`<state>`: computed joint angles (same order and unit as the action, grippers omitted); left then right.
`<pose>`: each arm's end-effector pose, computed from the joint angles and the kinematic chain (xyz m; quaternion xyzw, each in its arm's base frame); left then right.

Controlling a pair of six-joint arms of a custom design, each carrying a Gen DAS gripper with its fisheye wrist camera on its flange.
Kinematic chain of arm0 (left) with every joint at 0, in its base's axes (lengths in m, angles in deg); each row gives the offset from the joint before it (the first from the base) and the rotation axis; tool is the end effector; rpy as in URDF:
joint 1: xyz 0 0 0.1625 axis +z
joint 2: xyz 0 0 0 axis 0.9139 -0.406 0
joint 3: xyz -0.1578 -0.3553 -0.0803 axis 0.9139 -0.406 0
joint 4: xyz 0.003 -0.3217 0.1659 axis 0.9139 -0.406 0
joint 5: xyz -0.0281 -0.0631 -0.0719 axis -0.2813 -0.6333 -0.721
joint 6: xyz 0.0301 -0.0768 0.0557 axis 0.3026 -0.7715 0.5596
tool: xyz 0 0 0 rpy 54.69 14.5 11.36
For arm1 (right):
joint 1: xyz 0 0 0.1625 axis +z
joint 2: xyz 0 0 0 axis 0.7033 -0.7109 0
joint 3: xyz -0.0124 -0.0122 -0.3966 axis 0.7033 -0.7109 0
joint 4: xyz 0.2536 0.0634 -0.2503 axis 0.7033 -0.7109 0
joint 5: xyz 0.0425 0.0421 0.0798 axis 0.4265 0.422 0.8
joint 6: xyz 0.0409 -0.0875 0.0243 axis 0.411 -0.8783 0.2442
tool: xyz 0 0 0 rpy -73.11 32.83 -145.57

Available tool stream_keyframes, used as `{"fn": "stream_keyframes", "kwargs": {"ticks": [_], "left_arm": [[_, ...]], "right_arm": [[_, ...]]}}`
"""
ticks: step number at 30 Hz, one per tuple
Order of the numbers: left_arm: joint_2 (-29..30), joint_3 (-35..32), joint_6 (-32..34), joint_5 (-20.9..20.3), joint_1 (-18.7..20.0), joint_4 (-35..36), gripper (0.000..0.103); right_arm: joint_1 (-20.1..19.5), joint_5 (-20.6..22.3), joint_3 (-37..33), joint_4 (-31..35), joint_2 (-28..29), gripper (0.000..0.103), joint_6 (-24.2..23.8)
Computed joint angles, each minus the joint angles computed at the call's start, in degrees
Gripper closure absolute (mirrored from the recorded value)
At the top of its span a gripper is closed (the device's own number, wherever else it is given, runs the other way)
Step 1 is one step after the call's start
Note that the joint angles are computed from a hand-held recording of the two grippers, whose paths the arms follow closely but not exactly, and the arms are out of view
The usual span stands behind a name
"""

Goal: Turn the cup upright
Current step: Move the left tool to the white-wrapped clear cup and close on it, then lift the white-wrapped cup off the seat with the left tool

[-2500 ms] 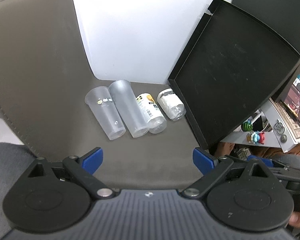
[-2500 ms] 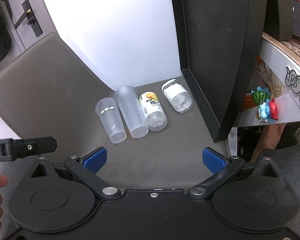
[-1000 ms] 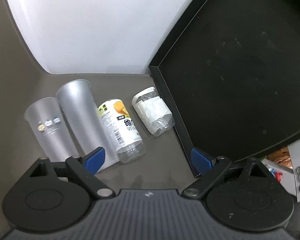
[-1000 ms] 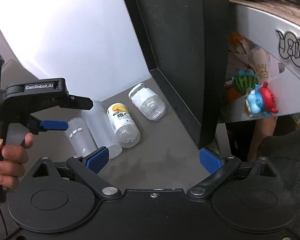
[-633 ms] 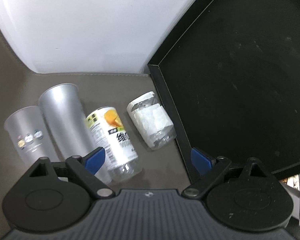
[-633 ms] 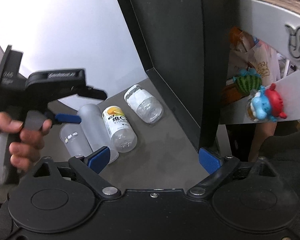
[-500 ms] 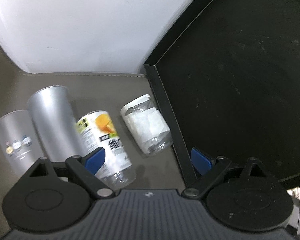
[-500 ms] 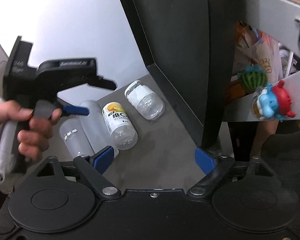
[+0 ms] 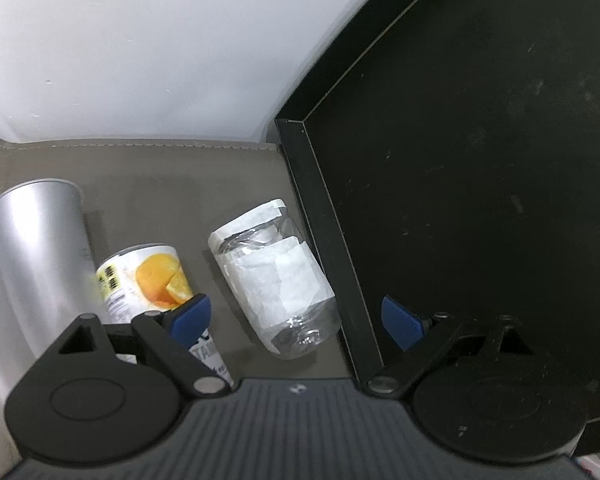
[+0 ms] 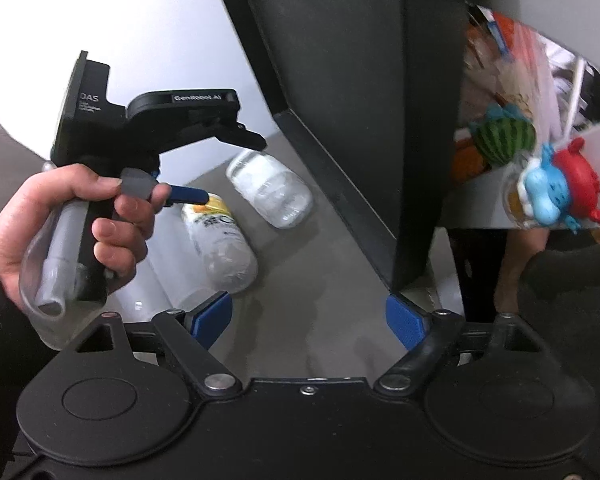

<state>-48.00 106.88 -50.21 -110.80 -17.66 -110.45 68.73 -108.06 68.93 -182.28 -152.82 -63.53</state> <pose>-0.3381 -0.6631 0.1592 0.0146 0.9576 -0.2173 0.1887 0.2655 -0.4457 0.2654 0.0434 -0.8996 0.3414 0.2688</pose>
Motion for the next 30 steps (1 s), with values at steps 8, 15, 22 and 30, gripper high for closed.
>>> {"fn": "stream_keyframes", "kwargs": {"ticks": [8,15,22,30], "left_arm": [[6.22,-9.13,-1.95,1.25,1.04,7.91,0.010],[11.63,-17.34,-5.17,3.65,1.62,14.65,0.010],[13.07,-19.02,-8.07,4.65,2.16,16.68,0.033],[8.44,-12.41,-4.54,5.29,0.69,11.88,0.035]], "right_arm": [[-0.74,-1.22,-0.14,1.53,-0.54,0.020,2.73],[-0.69,-1.52,-0.43,1.56,-0.26,0.020,2.89],[-0.67,-1.28,-0.07,0.37,-0.70,0.020,2.25],[-0.82,-0.70,0.17,0.27,-1.29,0.023,2.71]]}}
